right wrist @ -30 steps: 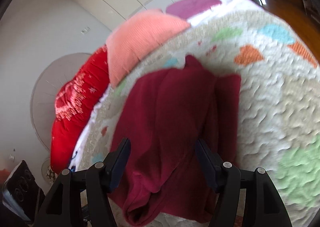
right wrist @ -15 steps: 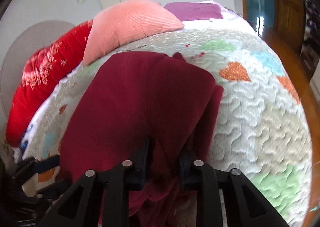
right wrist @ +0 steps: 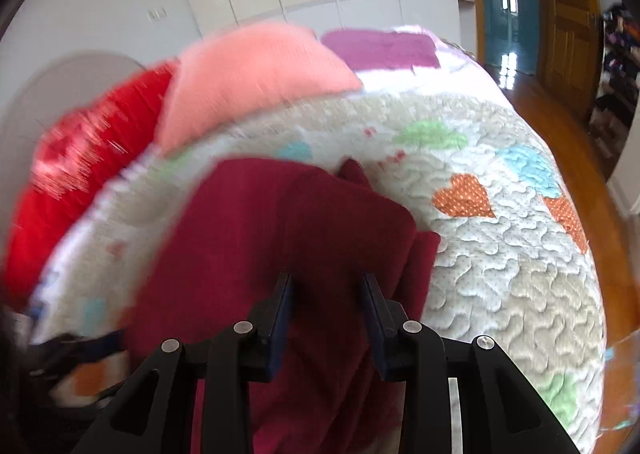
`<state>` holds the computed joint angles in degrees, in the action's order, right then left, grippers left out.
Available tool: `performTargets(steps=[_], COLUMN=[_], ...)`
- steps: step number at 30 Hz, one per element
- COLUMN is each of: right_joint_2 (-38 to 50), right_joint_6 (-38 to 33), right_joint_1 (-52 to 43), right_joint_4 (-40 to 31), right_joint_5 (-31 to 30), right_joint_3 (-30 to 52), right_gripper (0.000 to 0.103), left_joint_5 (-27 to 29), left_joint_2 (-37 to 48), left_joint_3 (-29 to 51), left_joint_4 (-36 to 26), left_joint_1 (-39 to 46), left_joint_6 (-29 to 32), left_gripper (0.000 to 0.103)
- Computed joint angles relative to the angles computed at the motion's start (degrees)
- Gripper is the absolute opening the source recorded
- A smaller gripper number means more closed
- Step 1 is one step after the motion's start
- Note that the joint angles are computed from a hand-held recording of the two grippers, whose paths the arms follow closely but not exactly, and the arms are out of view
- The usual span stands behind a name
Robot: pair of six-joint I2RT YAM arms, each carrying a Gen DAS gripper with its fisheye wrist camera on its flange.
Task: Fold small clothes
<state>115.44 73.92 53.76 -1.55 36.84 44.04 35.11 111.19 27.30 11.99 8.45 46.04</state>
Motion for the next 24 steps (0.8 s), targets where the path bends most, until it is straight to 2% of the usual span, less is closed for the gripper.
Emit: performTargets(steps=[1,2,4,7,11,14,17,20,22,24], right_joint_2=[2.4,4.1,3.8,0.1,-4.0,0.7,4.6,6.2,5.2,3.3], right_joint_6=[-1.0,-2.3,-3.4,-2.3,3.5,10.0,13.6,15.1,15.5,17.8], right_joint_1=[-1.7,-3.4,-4.8,-4.8,5.1,11.3,13.0,12.9,13.1,14.4], right_joint_4=[0.7,4.7,8.9,8.4,-4.0,-16.8,-12.1,-6.0,-6.7,-7.7], right_joint_5=[-1.1,-1.8,-1.9,-3.2,1.7,2.3,0.2,0.9,0.9,1.6], right_joint_3=[1.0,0.2,-1.9,-3.9,-0.9,6.6,5.3,2.5,2.3,1.6], right_gripper=[0.033,0.033,0.033,0.033,0.033,0.033,0.033,0.033,0.033,0.034], left_joint_5=[0.0,0.0,-0.2,-0.4,-0.3,-0.2,-1.1,-1.5,-1.6,-0.6], left_joint_2=[0.6,0.8,1.2,1.1,0.8,0.8,0.8,0.2,-0.3,-1.6], left_joint_3=[0.3,0.3,0.5,0.3,-0.1,-0.2,-0.5,-2.1,-2.0,-1.1], left_joint_4=[0.0,0.2,0.3,0.3,0.5,0.3,0.6,2.6,1.6,-2.1], left_joint_1=[-0.2,-0.3,-0.5,-0.3,0.2,0.4,-0.1,0.0,0.3,1.6], left_joint_6=[-0.4,-0.8,-1.3,-1.0,-0.6,-0.4,-0.7,-0.5,-0.3,0.9], left_gripper=[0.06,0.062,0.064,0.064,0.064,0.064,0.064,0.064,0.064,0.064])
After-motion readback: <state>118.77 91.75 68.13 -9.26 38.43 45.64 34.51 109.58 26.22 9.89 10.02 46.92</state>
